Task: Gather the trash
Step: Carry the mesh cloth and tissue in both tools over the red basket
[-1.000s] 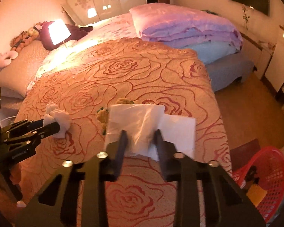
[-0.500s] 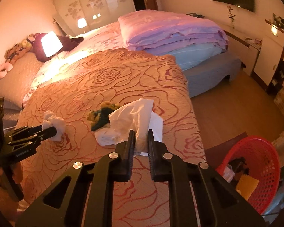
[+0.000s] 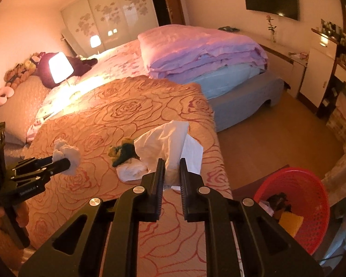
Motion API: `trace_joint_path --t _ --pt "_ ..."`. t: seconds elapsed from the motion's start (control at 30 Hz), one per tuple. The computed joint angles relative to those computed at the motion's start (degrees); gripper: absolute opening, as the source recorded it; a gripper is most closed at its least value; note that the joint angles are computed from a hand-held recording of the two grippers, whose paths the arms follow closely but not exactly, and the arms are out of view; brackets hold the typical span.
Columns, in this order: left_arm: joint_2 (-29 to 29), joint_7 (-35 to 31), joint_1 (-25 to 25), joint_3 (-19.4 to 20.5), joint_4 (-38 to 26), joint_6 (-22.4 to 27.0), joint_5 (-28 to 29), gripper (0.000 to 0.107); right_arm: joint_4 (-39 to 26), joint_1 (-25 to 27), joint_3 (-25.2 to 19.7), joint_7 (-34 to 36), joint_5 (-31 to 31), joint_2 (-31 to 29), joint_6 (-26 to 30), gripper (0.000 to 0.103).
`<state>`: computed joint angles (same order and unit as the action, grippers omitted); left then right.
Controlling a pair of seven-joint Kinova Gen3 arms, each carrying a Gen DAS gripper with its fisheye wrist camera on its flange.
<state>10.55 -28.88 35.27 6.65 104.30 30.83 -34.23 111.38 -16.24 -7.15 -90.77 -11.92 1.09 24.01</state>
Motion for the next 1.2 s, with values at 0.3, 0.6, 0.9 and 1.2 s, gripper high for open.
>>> trace_joint_path --t 0.3,0.6,0.9,1.2 --pt "0.2 -1.2 1.0 0.6 -1.8 0.0 -0.7 0.035 2.0 1.0 1.0 -3.1 1.8 -2.9 -0.8 0.013" --pt "1.6 -4.8 2.1 0.9 -5.2 0.1 -0.2 0.035 3.6 2.4 2.0 -5.5 3.1 -4.2 -1.7 0.013" --pt "5.4 -13.4 4.1 1.2 -11.6 -0.7 3.8 0.035 5.5 4.8 2.9 -9.1 5.9 -5.6 -1.5 0.013" --pt "12.2 -27.2 7.0 2.4 -21.3 0.4 10.9 0.035 7.5 8.0 4.2 -12.5 9.0 -6.6 -1.3 0.013"
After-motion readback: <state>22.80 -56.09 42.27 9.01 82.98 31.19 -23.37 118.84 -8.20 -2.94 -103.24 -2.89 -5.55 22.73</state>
